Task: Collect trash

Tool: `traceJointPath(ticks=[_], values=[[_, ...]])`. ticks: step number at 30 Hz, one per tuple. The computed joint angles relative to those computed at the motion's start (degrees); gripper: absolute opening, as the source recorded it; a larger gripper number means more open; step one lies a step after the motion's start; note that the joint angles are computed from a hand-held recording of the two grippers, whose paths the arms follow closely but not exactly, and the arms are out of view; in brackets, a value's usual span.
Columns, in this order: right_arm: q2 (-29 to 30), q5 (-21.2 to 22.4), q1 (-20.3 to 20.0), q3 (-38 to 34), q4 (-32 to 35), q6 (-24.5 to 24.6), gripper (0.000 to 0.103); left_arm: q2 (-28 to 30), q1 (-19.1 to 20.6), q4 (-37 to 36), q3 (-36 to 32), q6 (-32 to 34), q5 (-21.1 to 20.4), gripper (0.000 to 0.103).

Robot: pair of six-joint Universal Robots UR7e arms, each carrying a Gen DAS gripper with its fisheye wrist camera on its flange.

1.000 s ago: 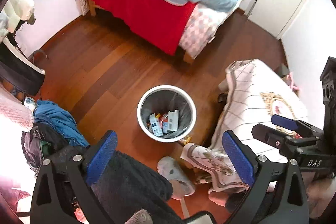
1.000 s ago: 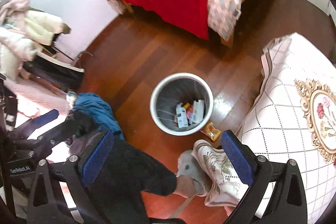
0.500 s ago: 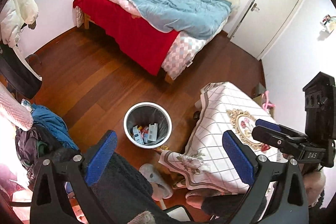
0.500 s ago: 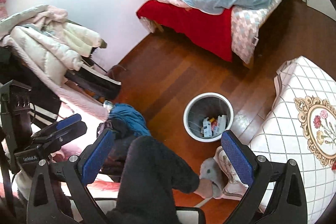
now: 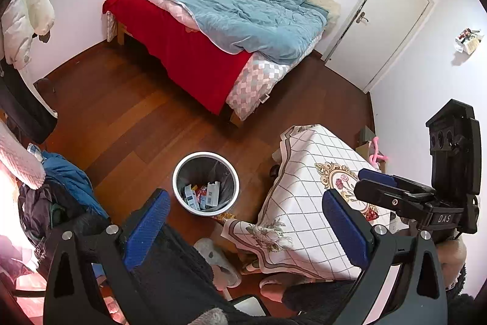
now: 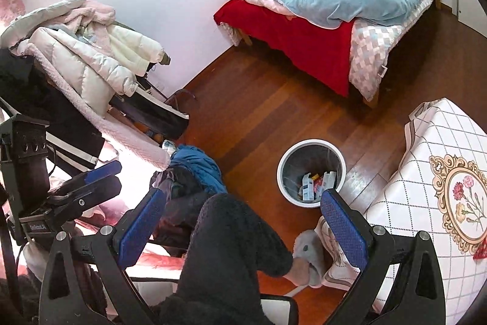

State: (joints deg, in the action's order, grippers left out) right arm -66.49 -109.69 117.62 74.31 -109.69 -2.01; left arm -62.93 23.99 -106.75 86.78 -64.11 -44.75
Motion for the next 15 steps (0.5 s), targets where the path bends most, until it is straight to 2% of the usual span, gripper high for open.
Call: traceJointPath(ticks=[15], values=[[1.10,-0.04,0.32,-0.94,1.30,0.36,0.103,0.06,-0.18,0.66,0.22,-0.93,-0.10,0.102]])
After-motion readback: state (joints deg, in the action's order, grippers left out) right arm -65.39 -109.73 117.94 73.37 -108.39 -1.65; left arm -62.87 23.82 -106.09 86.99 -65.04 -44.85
